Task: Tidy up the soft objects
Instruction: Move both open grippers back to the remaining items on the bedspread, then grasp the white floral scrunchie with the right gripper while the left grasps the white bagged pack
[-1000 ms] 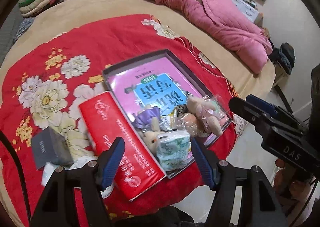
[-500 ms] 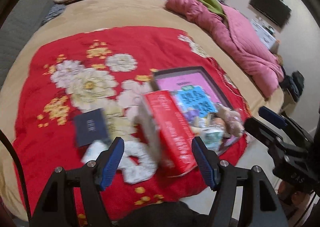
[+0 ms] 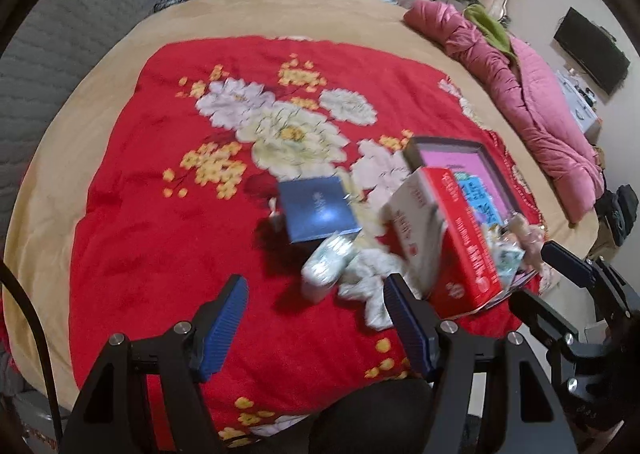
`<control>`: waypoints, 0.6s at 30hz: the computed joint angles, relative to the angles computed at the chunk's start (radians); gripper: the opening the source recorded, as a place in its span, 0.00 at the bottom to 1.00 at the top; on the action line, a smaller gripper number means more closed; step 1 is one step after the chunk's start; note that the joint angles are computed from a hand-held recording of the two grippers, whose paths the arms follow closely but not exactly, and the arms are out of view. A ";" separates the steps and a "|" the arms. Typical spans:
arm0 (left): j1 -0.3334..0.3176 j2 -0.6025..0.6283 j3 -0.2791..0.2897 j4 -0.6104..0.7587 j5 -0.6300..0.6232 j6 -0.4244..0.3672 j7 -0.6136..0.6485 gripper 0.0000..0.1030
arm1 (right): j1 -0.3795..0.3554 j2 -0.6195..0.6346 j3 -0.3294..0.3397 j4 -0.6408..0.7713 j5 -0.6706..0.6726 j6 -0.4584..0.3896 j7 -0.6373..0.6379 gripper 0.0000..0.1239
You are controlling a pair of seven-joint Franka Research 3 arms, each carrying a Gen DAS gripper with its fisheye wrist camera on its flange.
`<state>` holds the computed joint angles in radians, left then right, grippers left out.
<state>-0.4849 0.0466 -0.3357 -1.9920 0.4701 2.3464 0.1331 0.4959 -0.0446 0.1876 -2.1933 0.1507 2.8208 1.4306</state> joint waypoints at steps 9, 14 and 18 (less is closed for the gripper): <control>0.018 0.025 0.008 -0.089 -0.090 0.088 0.050 0.68 | 0.039 0.089 0.013 0.010 -0.107 -0.009 0.047 0.59; 0.033 0.065 0.017 -0.114 -0.160 0.176 0.091 0.68 | 0.058 0.144 0.003 0.036 -0.134 -0.023 0.042 0.59; 0.037 0.111 0.026 -0.089 -0.165 0.196 0.113 0.68 | 0.070 0.189 -0.007 0.059 -0.152 -0.032 0.041 0.59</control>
